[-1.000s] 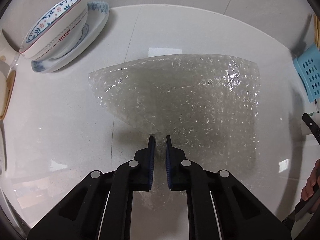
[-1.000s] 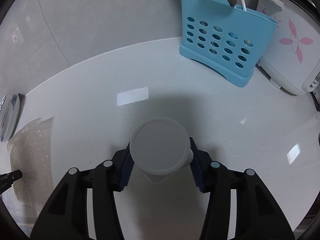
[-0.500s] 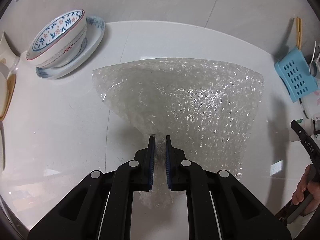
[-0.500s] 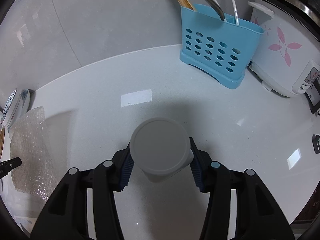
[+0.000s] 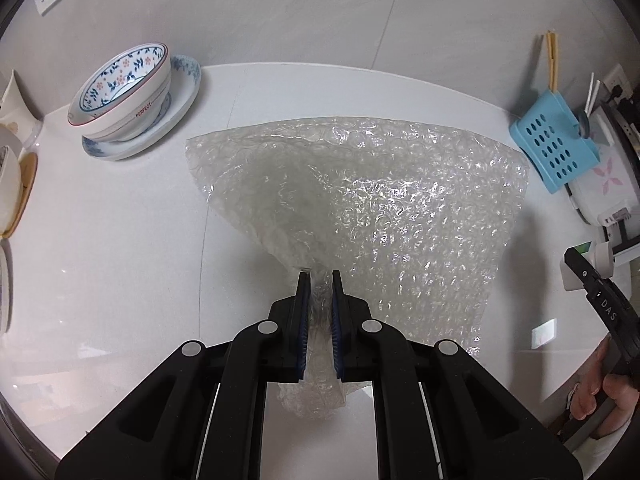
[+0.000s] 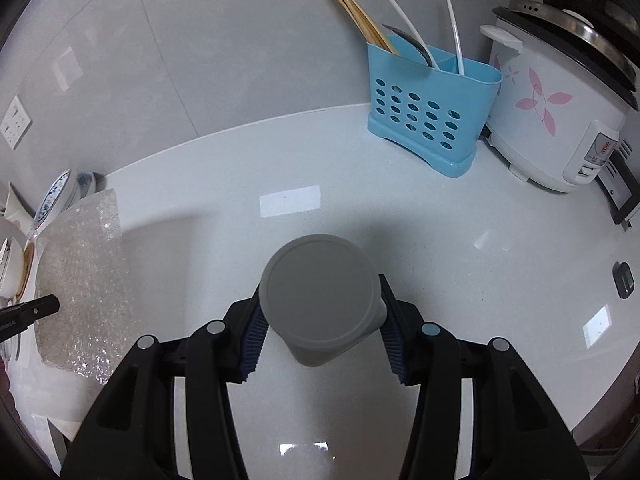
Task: Collect trash
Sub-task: 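Lift the pill bottle and bubble wrap and carry them down over the bin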
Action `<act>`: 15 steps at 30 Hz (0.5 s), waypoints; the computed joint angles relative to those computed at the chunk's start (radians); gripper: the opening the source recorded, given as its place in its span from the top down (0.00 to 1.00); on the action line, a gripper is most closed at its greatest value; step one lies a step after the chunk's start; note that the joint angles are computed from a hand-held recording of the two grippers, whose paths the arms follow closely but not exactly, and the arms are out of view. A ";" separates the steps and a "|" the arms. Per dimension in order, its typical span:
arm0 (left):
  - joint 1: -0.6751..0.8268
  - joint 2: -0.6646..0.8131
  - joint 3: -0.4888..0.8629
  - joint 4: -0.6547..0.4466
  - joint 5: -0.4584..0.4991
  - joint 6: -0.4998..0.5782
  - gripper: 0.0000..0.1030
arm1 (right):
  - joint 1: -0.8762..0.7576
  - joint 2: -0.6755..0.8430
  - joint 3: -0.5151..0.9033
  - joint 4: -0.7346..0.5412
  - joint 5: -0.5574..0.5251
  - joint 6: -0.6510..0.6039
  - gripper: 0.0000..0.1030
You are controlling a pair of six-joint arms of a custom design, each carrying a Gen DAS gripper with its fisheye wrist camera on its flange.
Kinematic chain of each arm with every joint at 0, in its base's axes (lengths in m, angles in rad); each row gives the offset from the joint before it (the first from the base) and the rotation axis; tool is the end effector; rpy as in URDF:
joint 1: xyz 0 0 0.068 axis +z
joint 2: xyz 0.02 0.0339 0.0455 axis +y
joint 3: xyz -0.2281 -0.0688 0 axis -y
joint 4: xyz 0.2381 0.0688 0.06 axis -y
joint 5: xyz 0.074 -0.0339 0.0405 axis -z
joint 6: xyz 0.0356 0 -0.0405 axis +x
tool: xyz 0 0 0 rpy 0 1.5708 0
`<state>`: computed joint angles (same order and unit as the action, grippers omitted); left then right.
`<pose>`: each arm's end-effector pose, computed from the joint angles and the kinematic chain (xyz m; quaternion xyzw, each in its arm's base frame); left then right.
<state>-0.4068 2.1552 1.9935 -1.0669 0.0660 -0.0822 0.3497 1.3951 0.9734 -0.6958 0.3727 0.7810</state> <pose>0.3915 -0.1712 0.2215 0.1647 0.9710 -0.0727 0.1572 0.2570 0.0799 0.1990 0.2456 0.9265 -0.0341 0.2832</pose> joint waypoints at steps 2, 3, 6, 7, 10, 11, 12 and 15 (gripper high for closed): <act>-0.007 -0.041 -0.046 0.010 0.002 0.001 0.92 | 0.027 -0.034 -0.014 -0.024 0.012 0.015 0.54; -0.010 -0.054 -0.058 0.011 0.003 0.001 0.92 | 0.037 -0.047 -0.020 -0.031 0.014 0.022 0.54; -0.025 -0.107 -0.113 0.020 0.001 0.002 0.92 | 0.075 -0.096 -0.040 -0.063 0.029 0.053 0.54; -0.030 -0.125 -0.131 0.024 0.000 0.002 0.92 | 0.089 -0.114 -0.046 -0.074 0.034 0.063 0.54; -0.042 -0.177 -0.189 0.038 0.000 -0.002 0.92 | 0.145 -0.157 -0.055 -0.117 0.070 0.102 0.54; -0.047 -0.195 -0.210 0.042 0.001 -0.004 0.92 | 0.169 -0.172 -0.056 -0.134 0.081 0.120 0.54; -0.051 -0.211 -0.228 0.045 0.001 -0.005 0.92 | 0.190 -0.184 -0.058 -0.149 0.089 0.139 0.54; -0.065 -0.261 -0.282 0.053 0.001 -0.011 0.92 | 0.248 -0.219 -0.064 -0.191 0.111 0.196 0.54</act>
